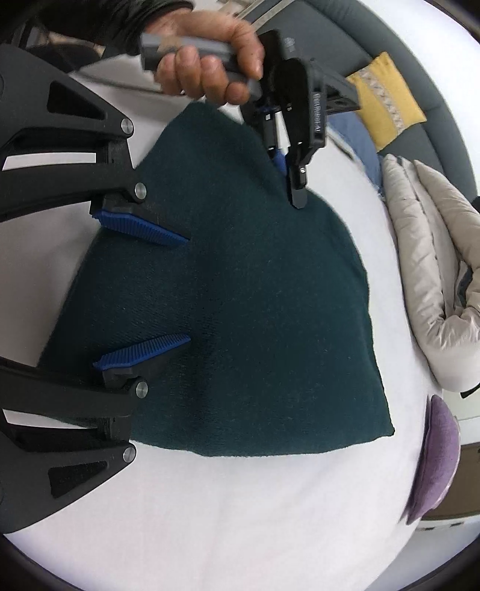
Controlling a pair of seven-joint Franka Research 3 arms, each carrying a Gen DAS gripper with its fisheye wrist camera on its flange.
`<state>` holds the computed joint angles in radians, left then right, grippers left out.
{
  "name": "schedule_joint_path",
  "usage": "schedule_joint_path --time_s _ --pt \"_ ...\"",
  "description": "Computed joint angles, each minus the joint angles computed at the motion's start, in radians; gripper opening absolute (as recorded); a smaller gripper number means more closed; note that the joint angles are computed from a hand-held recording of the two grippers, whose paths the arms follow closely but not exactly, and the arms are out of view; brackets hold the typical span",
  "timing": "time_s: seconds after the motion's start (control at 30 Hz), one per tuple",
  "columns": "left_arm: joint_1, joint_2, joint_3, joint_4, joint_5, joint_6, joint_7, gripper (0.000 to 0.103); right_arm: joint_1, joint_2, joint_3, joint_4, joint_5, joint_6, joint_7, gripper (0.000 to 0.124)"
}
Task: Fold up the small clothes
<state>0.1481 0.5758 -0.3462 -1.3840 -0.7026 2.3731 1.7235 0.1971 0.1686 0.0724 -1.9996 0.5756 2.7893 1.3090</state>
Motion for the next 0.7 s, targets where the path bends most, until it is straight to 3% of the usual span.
schedule_joint_path --time_s 0.13,0.23,0.37,0.43,0.5,0.63,0.7 --pt "-0.027 -0.13 0.008 -0.117 0.043 0.157 0.061 0.023 -0.065 -0.05 0.037 -0.012 0.348 -0.026 -0.225 0.05" --pt "-0.064 -0.173 0.0 -0.146 0.08 0.185 0.138 0.023 -0.086 -0.047 0.018 0.026 0.558 -0.132 -0.343 0.05" --pt "-0.152 -0.157 0.049 -0.161 0.236 0.182 0.088 0.023 -0.091 -0.002 -0.012 0.064 0.562 -0.238 -0.307 0.05" --pt "-0.148 -0.136 0.055 -0.171 0.25 0.179 0.047 0.022 -0.106 0.025 -0.021 0.069 0.545 -0.307 -0.259 0.048" --pt "-0.118 -0.117 0.033 -0.18 0.223 0.194 0.063 0.011 -0.127 0.02 -0.017 0.049 0.614 -0.337 -0.301 0.046" --pt "-0.066 -0.12 -0.012 -0.202 0.148 0.2 0.153 0.011 -0.142 -0.009 -0.023 0.025 0.705 -0.389 -0.372 0.048" --pt "-0.057 -0.123 -0.019 -0.212 0.126 0.205 0.18 0.011 -0.133 0.002 -0.03 0.028 0.672 -0.388 -0.346 0.047"
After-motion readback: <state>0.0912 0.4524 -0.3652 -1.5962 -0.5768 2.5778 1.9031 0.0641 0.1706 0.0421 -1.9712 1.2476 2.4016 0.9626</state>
